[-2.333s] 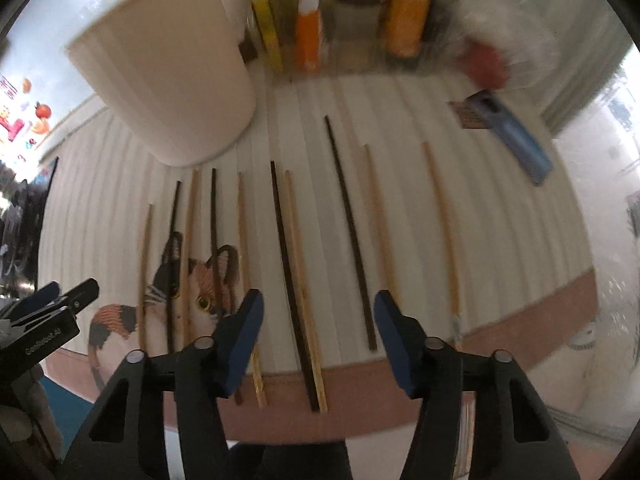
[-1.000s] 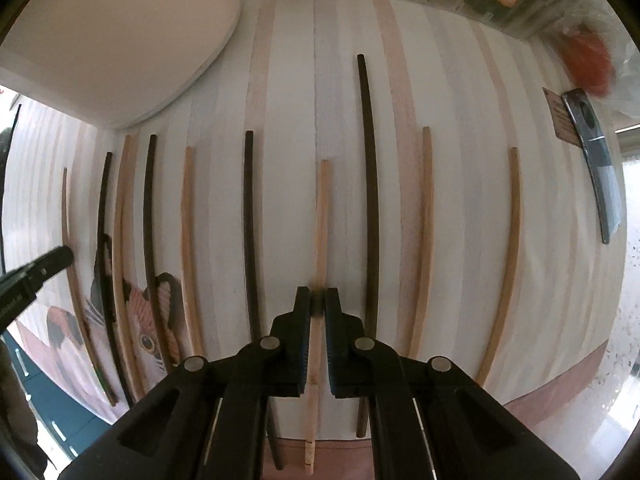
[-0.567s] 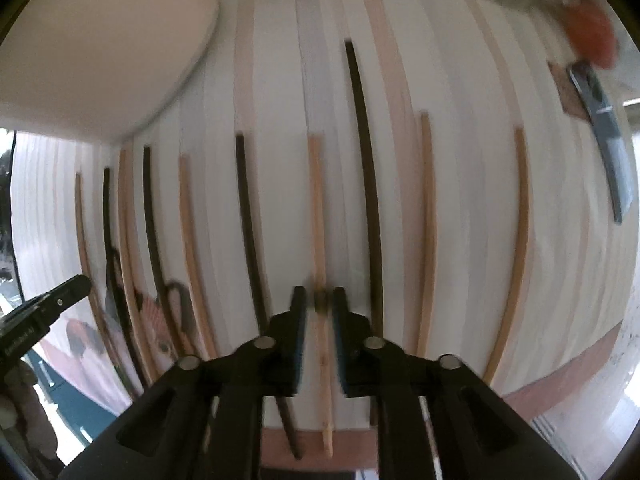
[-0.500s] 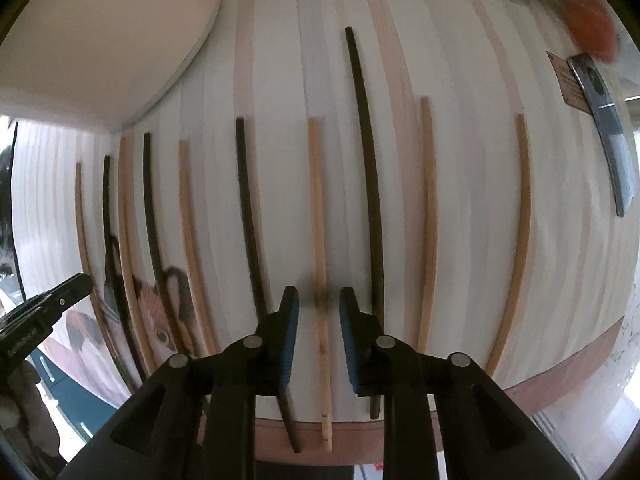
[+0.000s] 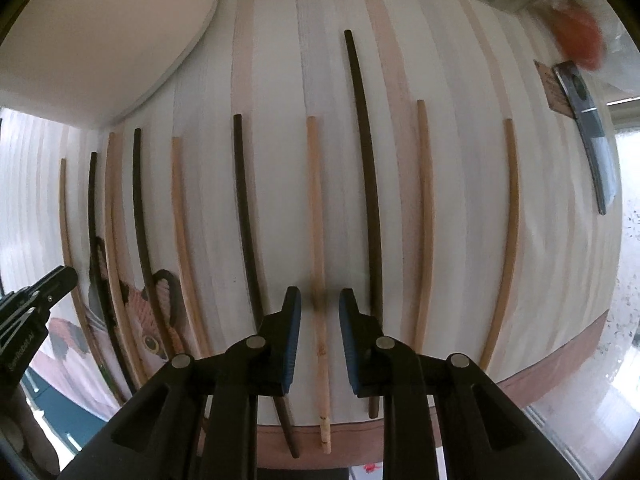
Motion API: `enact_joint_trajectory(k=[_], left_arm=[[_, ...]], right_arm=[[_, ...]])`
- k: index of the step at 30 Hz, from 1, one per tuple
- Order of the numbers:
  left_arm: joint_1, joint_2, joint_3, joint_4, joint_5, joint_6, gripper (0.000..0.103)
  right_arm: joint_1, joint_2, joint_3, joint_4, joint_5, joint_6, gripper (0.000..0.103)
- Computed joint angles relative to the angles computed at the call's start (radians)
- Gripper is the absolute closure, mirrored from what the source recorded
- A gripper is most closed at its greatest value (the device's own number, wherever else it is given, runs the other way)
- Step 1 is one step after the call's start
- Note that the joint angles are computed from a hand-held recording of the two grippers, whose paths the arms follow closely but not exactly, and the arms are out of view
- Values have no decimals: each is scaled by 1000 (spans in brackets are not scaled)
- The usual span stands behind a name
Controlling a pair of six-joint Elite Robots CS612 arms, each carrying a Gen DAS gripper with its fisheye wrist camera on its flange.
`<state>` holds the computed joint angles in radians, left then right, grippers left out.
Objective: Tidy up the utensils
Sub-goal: 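Close the left tool on a wooden chopstick while the right tool grasps another wooden chopstick, then lift both wooden chopsticks and carry them over the cream holder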
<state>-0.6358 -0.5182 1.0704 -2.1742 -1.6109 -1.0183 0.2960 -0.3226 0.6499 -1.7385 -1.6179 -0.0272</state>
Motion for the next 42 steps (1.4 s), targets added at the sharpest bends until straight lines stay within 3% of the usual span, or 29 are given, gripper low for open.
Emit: enact_joint_trajectory(k=[3,5,11,14,27,36,42], left_arm=[[-7,-1,-5,18,23,-6,99],[-28,-37,53,-9,38,-30,99],[-42,-99,148,-86,80,-57,99],[-50,-138,189,-117,119,-55,99],[-94,-278,343,-261,276,-111,99],[-85,-323,359,-400,421,-85,99],[-72,-320,286,-439,532,-9,99]], right_arm=[[-2,-47,89,-75,7,11,96],[-3,-63,126,-119,20,17,96],[-27,-129,251,-232,91,46,96],[-44,-145,263,-257,119,37,96],[-55,-255,404,-450,210,-17,96],[-50,-289,368,-599,312,-2,96],[-35,-233,204,-646,310,14,96]])
